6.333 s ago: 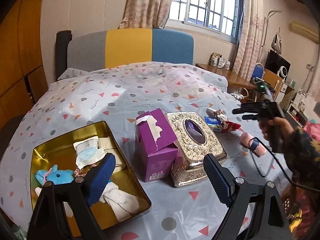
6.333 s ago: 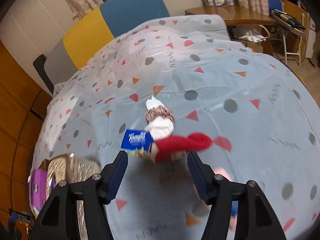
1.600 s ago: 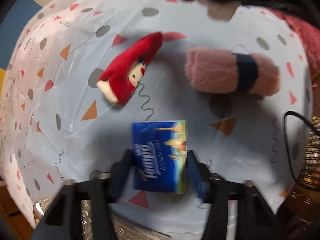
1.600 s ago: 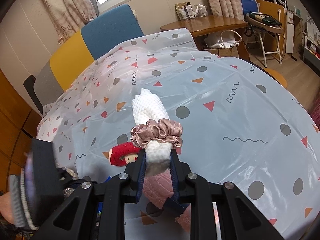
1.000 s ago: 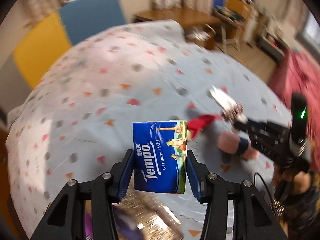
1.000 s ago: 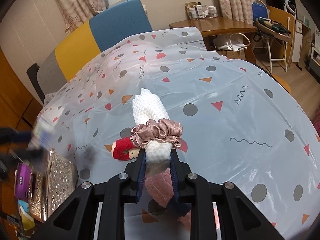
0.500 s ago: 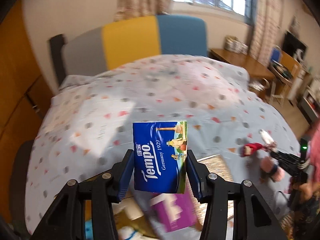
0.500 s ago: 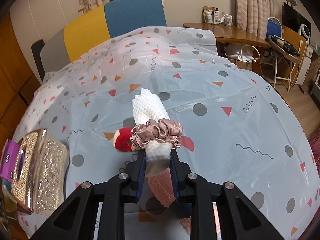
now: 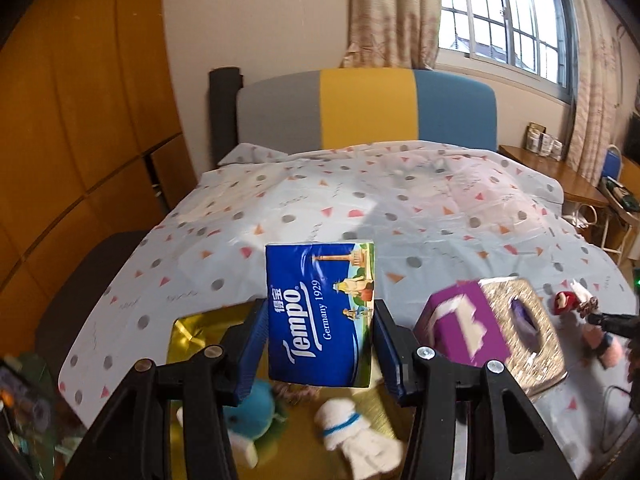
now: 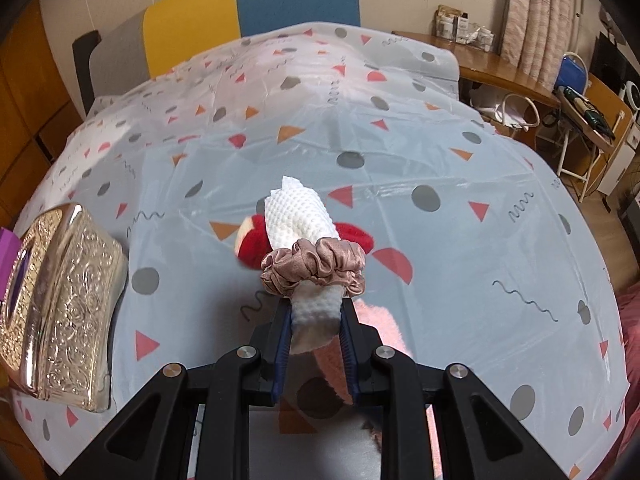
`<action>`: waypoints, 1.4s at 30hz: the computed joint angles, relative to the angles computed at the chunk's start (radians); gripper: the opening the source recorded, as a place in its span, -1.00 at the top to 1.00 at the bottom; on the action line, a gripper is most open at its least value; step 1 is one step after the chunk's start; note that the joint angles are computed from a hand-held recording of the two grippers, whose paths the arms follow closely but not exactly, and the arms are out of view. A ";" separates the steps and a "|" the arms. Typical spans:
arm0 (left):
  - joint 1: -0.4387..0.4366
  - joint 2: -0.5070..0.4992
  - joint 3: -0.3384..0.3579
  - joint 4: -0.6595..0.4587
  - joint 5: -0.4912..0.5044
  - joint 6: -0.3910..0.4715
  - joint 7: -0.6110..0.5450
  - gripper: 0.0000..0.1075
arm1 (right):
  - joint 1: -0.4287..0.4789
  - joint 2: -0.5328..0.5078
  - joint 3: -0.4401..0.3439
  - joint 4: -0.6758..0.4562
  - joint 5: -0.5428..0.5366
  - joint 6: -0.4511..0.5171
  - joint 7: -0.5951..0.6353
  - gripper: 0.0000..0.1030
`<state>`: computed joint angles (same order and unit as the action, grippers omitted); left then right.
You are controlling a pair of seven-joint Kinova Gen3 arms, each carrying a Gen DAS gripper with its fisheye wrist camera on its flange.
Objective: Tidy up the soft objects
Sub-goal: 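Carry the Tempo pack into the gold tray and open the left gripper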
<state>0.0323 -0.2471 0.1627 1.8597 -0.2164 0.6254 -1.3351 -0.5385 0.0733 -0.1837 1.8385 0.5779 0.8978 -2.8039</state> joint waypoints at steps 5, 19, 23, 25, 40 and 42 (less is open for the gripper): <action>-0.011 -0.045 -0.025 0.096 0.016 -0.041 0.000 0.04 | 0.001 0.029 0.002 -0.020 -0.040 0.011 0.045 0.57; -0.049 -0.023 -0.050 0.209 0.065 -0.063 -0.032 0.04 | -0.045 0.107 0.040 -0.076 -0.074 0.090 0.077 0.58; -0.053 -0.001 -0.049 0.223 0.060 -0.074 -0.023 0.04 | -0.054 0.117 0.042 -0.085 -0.067 0.106 0.076 0.57; -0.050 0.010 -0.054 0.223 0.061 -0.074 -0.024 0.04 | -0.057 0.121 0.043 -0.089 -0.065 0.111 0.077 0.57; -0.044 0.092 -0.045 0.218 -0.009 -0.076 0.050 0.04 | -0.068 0.128 0.047 -0.093 -0.055 0.121 0.086 0.57; -0.036 0.109 -0.053 0.212 -0.010 -0.071 0.050 0.04 | -0.068 0.128 0.047 -0.092 -0.054 0.120 0.087 0.58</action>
